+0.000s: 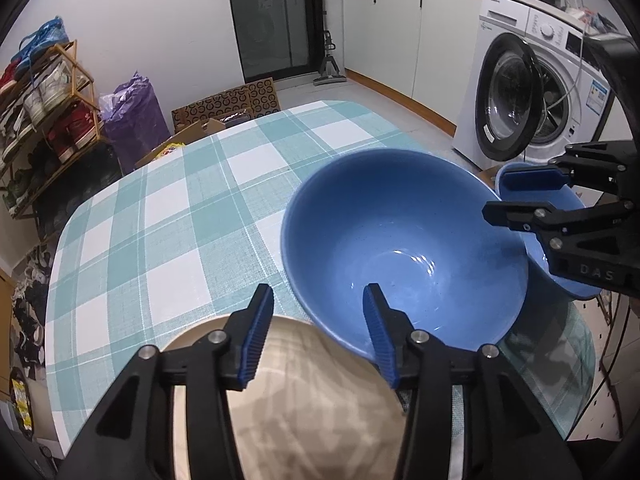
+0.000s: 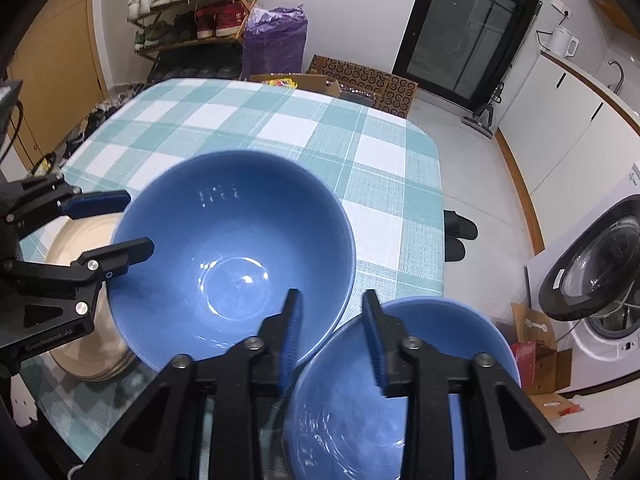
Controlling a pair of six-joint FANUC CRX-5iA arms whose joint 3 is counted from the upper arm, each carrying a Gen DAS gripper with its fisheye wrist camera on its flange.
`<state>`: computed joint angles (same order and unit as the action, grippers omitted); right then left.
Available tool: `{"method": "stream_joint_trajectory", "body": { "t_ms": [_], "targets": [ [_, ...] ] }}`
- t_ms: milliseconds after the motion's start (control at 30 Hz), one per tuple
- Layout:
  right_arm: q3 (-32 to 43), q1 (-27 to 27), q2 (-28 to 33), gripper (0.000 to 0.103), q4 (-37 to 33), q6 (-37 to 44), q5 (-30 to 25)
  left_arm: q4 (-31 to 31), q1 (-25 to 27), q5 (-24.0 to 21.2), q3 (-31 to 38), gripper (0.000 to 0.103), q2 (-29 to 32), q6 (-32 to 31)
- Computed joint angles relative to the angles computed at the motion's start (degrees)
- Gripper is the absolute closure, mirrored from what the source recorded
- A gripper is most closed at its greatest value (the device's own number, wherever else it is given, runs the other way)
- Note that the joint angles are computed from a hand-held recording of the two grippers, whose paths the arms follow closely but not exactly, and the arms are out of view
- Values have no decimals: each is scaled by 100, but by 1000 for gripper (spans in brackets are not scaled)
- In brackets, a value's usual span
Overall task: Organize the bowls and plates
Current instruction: 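Lower the large blue bowl with both grippers onto the tablecloth, then open both grippers to release the bowl rim beside the smaller bowl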
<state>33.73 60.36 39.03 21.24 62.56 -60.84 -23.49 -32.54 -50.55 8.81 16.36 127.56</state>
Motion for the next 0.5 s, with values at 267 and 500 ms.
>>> {"method": "stream_joint_trajectory", "body": {
  "t_ms": [267,500],
  "targets": [
    [-439,-12,-417,27,-226,-18,591,-36,42,178,-230,47,-235,272],
    [-986,54,-826,5,133,-415,1122,-112,-17,293,-291,12,-378,358]
  ]
}}
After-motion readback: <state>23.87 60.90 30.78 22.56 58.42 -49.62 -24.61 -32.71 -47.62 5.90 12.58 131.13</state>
